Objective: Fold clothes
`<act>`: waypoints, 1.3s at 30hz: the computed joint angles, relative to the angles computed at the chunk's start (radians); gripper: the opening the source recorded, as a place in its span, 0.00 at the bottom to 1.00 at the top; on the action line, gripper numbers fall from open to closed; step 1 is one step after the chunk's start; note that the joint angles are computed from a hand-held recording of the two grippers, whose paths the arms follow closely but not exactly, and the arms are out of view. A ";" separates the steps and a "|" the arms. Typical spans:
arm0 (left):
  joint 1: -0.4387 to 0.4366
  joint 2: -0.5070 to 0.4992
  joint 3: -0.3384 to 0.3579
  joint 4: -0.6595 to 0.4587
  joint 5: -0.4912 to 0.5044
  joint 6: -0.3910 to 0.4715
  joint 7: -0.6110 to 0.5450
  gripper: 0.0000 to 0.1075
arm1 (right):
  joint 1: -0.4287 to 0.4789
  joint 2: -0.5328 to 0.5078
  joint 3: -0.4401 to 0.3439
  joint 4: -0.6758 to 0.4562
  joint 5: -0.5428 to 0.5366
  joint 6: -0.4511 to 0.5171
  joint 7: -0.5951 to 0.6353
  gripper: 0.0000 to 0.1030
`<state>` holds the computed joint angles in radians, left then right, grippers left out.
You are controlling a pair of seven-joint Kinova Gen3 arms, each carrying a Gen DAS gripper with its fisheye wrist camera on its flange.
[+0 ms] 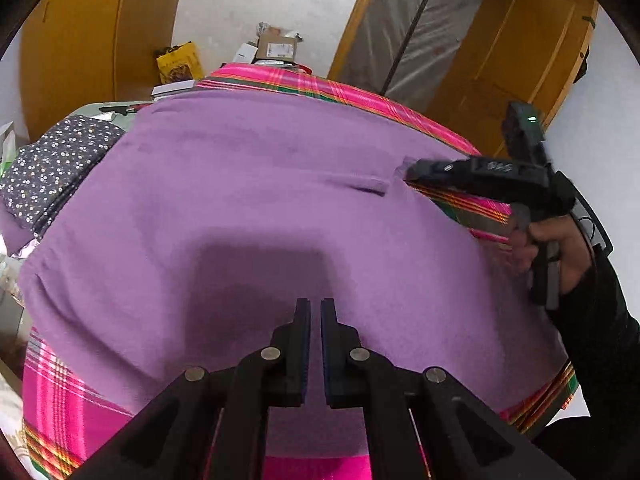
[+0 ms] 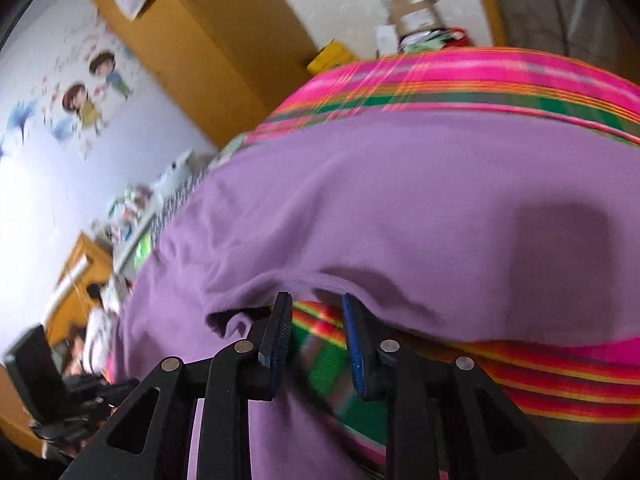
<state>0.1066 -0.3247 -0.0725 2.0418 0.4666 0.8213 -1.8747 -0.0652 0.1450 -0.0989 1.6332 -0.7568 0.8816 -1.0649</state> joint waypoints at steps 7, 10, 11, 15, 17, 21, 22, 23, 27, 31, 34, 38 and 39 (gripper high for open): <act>0.007 0.034 0.011 -0.019 0.017 -0.009 -0.006 0.03 | 0.000 -0.006 0.016 -0.011 0.034 -0.039 -0.015 0.26; 0.010 0.032 0.023 -0.021 0.017 -0.011 -0.001 0.03 | -0.026 0.029 0.010 -0.056 0.116 -0.015 -0.072 0.26; 0.011 0.030 0.027 -0.021 0.014 -0.012 0.002 0.03 | -0.035 0.034 0.013 -0.066 0.138 -0.001 -0.089 0.26; 0.018 0.032 0.037 -0.027 0.003 -0.009 0.013 0.03 | -0.013 0.013 -0.005 -0.046 0.145 0.045 -0.055 0.27; 0.019 0.036 0.048 -0.035 -0.009 -0.006 0.027 0.03 | -0.009 -0.017 -0.001 -0.021 0.147 0.061 -0.034 0.27; 0.032 0.032 0.054 -0.040 -0.011 -0.010 0.034 0.04 | 0.052 -0.132 0.058 0.088 0.035 0.081 0.083 0.28; 0.037 0.032 0.056 -0.041 -0.010 -0.011 0.033 0.04 | 0.069 -0.176 0.087 0.127 0.006 0.083 0.122 0.29; 0.042 0.033 0.059 -0.042 -0.011 -0.010 0.034 0.04 | 0.075 -0.216 0.121 0.159 -0.007 0.087 0.148 0.30; 0.062 0.049 0.074 -0.053 -0.011 -0.003 0.029 0.04 | 0.098 -0.329 0.213 0.242 0.035 0.117 0.196 0.34; 0.086 0.070 0.095 -0.061 -0.001 -0.006 0.021 0.04 | 0.086 -0.380 0.238 0.296 0.129 0.116 0.199 0.35; 0.096 0.071 0.103 -0.064 0.000 0.003 0.022 0.03 | 0.051 -0.377 0.249 0.309 0.150 0.098 0.245 0.36; 0.099 0.060 0.119 -0.065 -0.019 0.012 0.045 0.04 | 0.019 -0.323 0.243 0.273 0.170 0.112 0.316 0.37; 0.100 0.057 0.122 -0.065 -0.024 0.013 0.052 0.04 | 0.017 -0.308 0.239 0.265 0.171 0.121 0.330 0.38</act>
